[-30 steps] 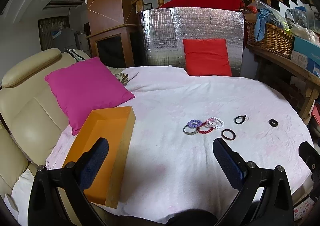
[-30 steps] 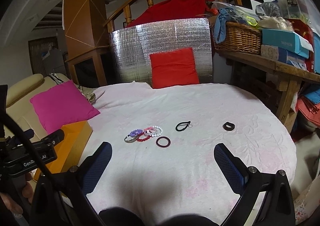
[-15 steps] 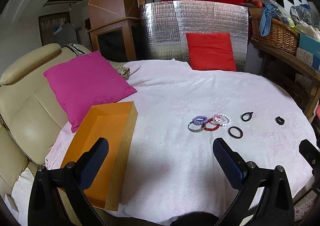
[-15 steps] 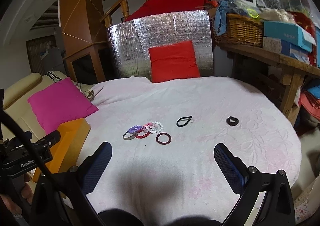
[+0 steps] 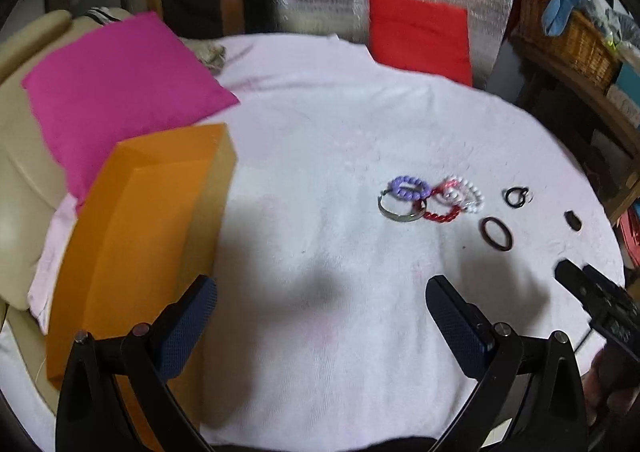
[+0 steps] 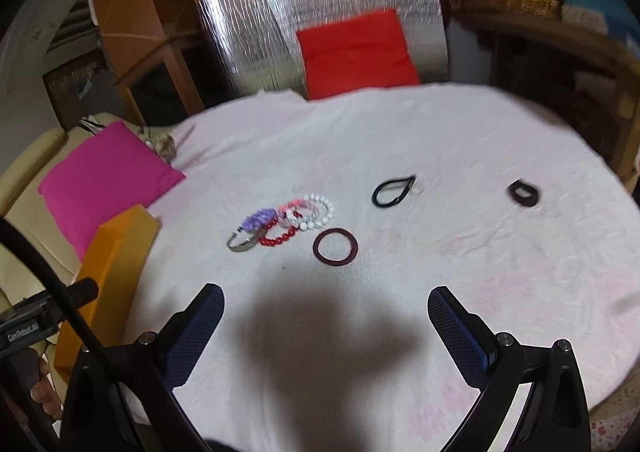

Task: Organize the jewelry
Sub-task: 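Grasp the dark red ring with the right tool while the left tool approaches the purple bracelet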

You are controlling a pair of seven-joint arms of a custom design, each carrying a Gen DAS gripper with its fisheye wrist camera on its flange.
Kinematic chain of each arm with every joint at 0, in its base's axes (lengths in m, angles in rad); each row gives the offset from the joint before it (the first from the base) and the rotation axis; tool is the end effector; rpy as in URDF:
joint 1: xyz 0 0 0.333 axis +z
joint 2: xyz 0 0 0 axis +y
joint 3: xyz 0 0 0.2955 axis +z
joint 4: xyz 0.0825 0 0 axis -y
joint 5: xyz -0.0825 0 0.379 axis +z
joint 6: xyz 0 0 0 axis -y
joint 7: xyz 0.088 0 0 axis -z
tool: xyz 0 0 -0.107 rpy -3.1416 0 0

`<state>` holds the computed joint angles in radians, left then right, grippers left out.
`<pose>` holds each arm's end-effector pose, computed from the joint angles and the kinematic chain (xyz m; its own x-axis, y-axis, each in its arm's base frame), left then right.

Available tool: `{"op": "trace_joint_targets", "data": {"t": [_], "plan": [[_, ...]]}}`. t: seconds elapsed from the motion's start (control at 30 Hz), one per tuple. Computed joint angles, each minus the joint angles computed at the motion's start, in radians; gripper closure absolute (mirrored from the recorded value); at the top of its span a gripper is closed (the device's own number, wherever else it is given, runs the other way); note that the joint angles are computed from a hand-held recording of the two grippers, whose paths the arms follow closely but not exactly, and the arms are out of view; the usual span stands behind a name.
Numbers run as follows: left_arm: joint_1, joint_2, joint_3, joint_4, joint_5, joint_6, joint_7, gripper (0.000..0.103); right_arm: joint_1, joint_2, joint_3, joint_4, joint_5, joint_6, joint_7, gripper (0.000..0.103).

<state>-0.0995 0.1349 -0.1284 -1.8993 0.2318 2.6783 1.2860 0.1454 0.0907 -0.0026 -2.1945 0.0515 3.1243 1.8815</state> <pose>0.6143 -0.1463 0.4864 -0.1031 -0.9945 -0.0173 -0.7848 0.0920 -0.6129 0.5823 0.0793 0.4277 -0.1006 -0.9593 -0.2640 -0.6691 0.2616 -0.6957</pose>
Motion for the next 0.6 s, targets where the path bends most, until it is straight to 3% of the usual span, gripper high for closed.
{"op": "trace_joint_targets", "data": {"t": [0.13,0.27,0.37,0.43,0.5,0.57,0.6], "plan": [[-0.003,0.139,-0.013,0.16,-0.048,-0.073,0.072,0.0,-0.082,0.158,0.088,0.195,0.17,-0.118,-0.15,0.014],[-0.015,0.279,-0.026,0.338,-0.105,-0.142,0.135,0.0,-0.043,0.257,0.032,0.317,0.127,-0.214,-0.12,0.032],[-0.03,0.387,-0.031,0.484,-0.129,-0.175,0.171,0.0,-0.069,0.309,0.051,0.379,0.151,-0.271,-0.15,0.048],[-0.04,0.459,-0.034,0.583,-0.141,-0.202,0.198,0.0,-0.055,0.324,0.028,0.391,0.131,-0.273,-0.133,0.059],[-0.056,0.527,-0.033,0.679,-0.147,-0.236,0.221,0.001,-0.071,0.324,0.042,0.386,0.143,-0.253,-0.155,0.064],[-0.067,0.594,-0.04,0.774,-0.158,-0.272,0.253,0.009,-0.087,0.325,0.057,0.38,0.158,-0.236,-0.185,0.078],[-0.072,0.632,-0.047,0.829,-0.168,-0.297,0.274,0.013,-0.099,0.326,0.067,0.378,0.171,-0.233,-0.204,0.08]]}}
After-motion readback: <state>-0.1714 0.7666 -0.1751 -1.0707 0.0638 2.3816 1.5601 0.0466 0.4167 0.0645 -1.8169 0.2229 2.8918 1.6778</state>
